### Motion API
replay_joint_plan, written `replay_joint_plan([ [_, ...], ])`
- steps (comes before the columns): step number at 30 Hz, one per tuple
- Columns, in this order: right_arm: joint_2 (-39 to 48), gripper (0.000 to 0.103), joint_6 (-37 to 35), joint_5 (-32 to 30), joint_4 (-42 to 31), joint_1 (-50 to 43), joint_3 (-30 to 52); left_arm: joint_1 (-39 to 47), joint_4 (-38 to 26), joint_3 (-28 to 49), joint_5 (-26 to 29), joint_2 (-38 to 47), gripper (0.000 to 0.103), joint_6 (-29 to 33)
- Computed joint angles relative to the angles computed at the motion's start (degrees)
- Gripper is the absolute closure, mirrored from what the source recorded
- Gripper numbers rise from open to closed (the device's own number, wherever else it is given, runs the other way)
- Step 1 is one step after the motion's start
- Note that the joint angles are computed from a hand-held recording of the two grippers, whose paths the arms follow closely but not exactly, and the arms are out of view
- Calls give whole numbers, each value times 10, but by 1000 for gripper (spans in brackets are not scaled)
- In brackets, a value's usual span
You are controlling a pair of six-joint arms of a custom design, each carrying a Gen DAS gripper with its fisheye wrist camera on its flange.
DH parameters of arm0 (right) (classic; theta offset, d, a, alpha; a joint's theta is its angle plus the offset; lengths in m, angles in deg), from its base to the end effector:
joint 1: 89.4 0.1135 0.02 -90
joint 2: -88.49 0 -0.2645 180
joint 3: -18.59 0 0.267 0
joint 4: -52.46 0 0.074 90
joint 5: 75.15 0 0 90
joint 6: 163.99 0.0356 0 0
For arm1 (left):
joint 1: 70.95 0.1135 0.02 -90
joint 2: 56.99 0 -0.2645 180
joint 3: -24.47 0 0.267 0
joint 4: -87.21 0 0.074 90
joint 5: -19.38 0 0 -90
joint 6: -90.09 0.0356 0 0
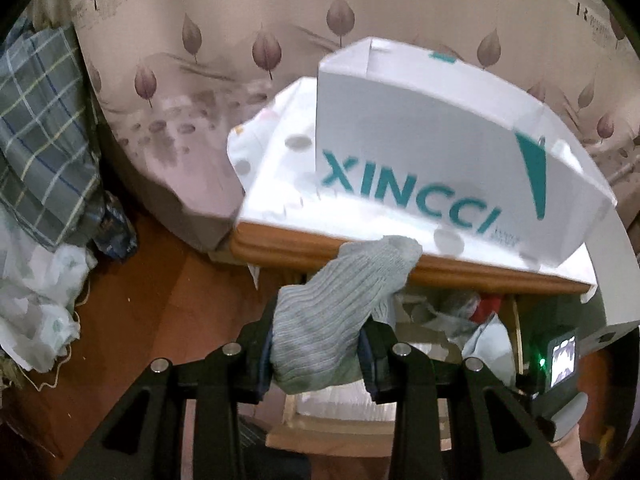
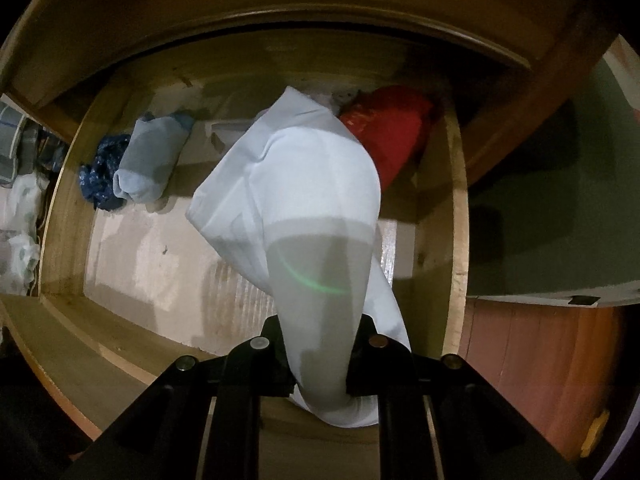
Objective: Take underwear out of drawer
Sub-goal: 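Lift the grey striped sock with the left gripper over the white box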
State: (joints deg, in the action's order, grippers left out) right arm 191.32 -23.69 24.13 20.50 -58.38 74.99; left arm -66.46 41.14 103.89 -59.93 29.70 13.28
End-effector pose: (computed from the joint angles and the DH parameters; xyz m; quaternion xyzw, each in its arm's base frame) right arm 0.2470 0.1418 0.0710 0.1741 0.9762 0.0046 0.1289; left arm 0.3341 0.0196 0.2563 0.1009 0.9402 -0.0393 0.3230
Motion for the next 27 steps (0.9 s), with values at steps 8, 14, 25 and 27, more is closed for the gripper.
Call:
replay_joint_plan([
  [8,7,89,5,-2,10,-2,1,0,-55,118,1,-3,68,11],
  [14,6,89,3,-1,10,-2,0,-20,-113,274,12,43,68,8],
  [25,8,89,-3,-13,14,-8,2,-98,-225,587,1,267,68,-8],
  [27,8,89,-3,-16,17,-9,-1,-106,-239,615,-5,296,68,-2],
])
